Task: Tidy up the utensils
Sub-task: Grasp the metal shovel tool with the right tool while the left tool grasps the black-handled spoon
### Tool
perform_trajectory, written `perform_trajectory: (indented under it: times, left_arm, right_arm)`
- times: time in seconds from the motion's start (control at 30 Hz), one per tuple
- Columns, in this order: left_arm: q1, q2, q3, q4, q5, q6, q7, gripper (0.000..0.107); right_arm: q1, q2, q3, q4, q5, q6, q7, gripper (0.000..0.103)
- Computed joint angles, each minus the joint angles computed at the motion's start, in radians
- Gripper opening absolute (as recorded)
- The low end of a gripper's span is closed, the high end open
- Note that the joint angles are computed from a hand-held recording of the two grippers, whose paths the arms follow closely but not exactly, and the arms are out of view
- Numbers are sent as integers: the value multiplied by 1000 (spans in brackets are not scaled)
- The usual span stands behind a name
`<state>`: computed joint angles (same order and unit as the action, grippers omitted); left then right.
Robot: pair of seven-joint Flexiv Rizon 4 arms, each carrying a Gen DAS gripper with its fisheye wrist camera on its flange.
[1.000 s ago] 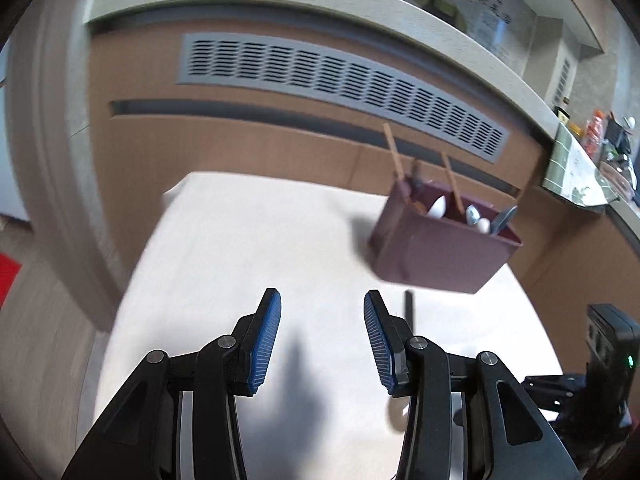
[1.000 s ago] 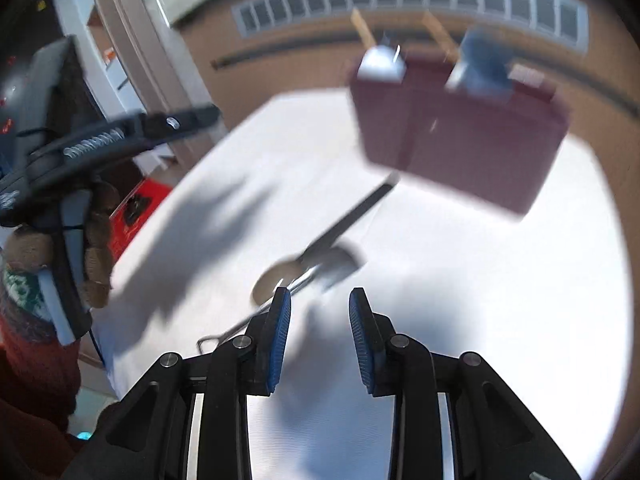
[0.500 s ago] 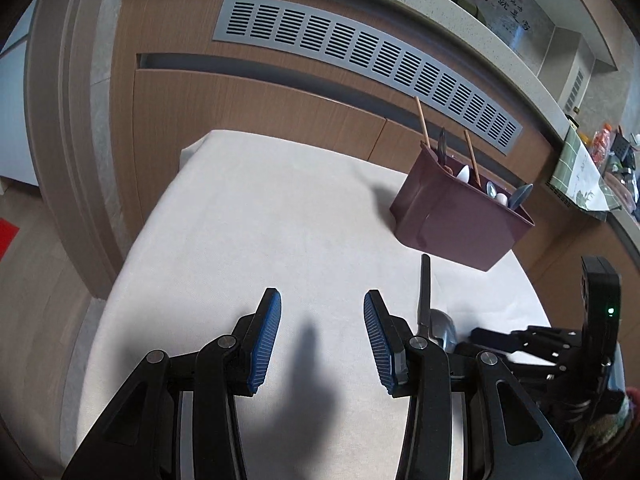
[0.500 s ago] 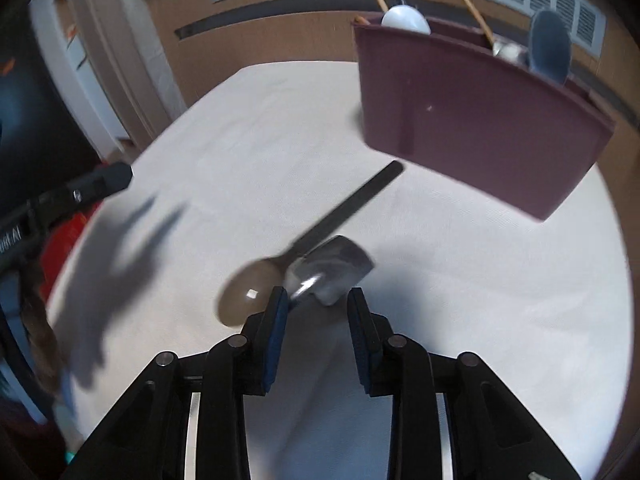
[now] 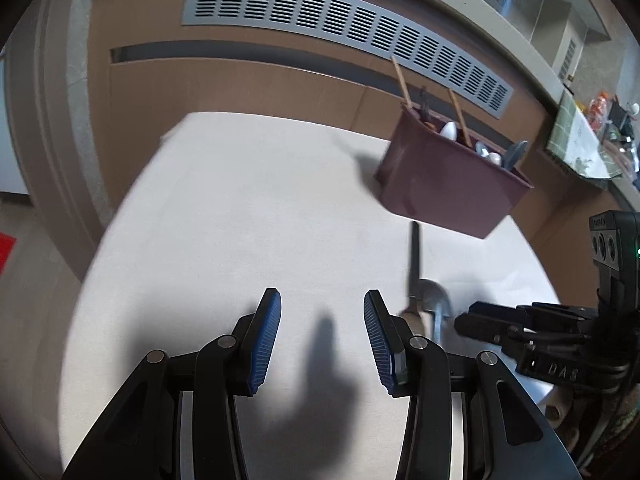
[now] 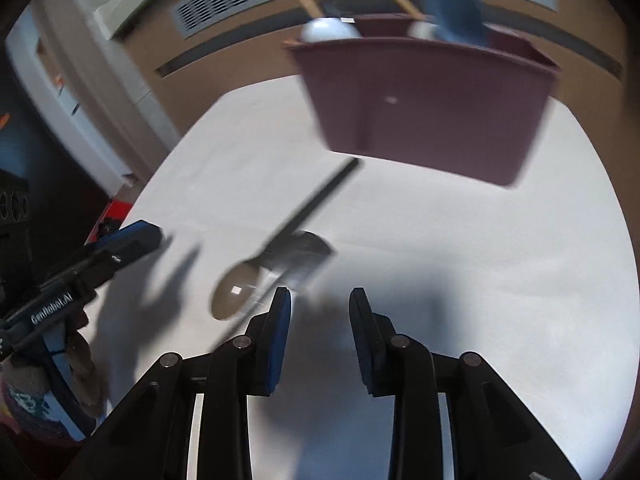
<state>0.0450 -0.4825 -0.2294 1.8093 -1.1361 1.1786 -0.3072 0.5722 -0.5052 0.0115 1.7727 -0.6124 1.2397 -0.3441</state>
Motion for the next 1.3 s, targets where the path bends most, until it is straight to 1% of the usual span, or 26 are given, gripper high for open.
perform_trajectory:
  times: [0.03, 0.1, 0.17, 0.23, 0.3, 0.43, 0.53, 0.67, 0.7, 0.73, 0.77, 0.83, 0.87, 0.93, 0.97, 1.03, 1.1, 1.13, 1.17, 1.3]
  left_arm:
    - [-6, -3, 3, -1, -2, 26, 0, 44]
    - [-4, -7, 2, -3, -2, 49, 1, 44]
    - [-3, -12, 1, -5, 5, 66, -3, 44]
    - [-2, -16, -2, -5, 15, 84, -8, 44]
    - [4, -15, -13, -2, 13, 95, -4, 44]
    - [12, -5, -23, 6, 3, 92, 6, 44]
    - [13, -3, -24, 6, -2, 83, 9, 44]
    - [13, -4, -15, 2, 7, 57, -4, 44]
    - [11, -5, -14, 0, 11, 54, -9, 44]
    - [11, -5, -12, 0, 13, 49, -13, 44]
    - [12, -6, -11, -1, 16, 42, -17, 44]
    - [10, -6, -9, 0, 19, 42, -20, 44]
    - [10, -6, -7, 0, 22, 42, -22, 44]
    - [10, -7, -5, 0, 30, 37, -29, 44]
    - [10, -8, -5, 0, 34, 36, -31, 44]
    - [11, -7, -5, 2, 40, 33, -27, 44]
    - [13, -7, -4, 1, 53, 20, -29, 44]
    - [15, -6, -5, 2, 55, 9, -27, 44]
    - [18, -3, -7, 4, 56, -3, -22, 44]
    - [18, 12, -7, 18, 52, -52, 6, 44]
  right_arm:
    - [-8, -21, 16, -29, 16, -11, -23, 29]
    - [-10, -59, 54, -102, 56, -83, -86, 29]
    - [13, -69, 51, -127, 48, -125, -120, 28]
    - [49, -73, 29, -137, 2, -163, -143, 28]
    - [84, -79, 16, -149, -49, -230, -178, 26]
    - [94, -64, 10, -128, -99, -263, -186, 24]
    - [87, -37, 4, -97, -120, -298, -158, 24]
    - [33, 12, 16, -16, -106, -231, -74, 24]
    - [22, 19, 15, 0, -106, -203, -48, 24]
    - [5, 24, 14, 21, -101, -146, -14, 24]
    - [-3, 25, 9, 31, -102, -110, 9, 24]
    - [-7, 17, -4, 30, -108, -74, 42, 24]
    - [-2, 11, -13, 23, -117, -75, 52, 24]
    - [7, -9, -25, -7, -128, -91, 68, 29]
    - [15, -12, -27, -17, -132, -102, 80, 30]
    - [31, -37, -39, -59, -147, -141, 90, 31]
    - [42, -54, -47, -85, -171, -172, 88, 34]
    - [41, -66, -46, -106, -174, -192, 71, 34]
    - [37, -69, -43, -111, -174, -195, 66, 36]
    - [18, -92, -17, -156, -119, -216, 34, 37]
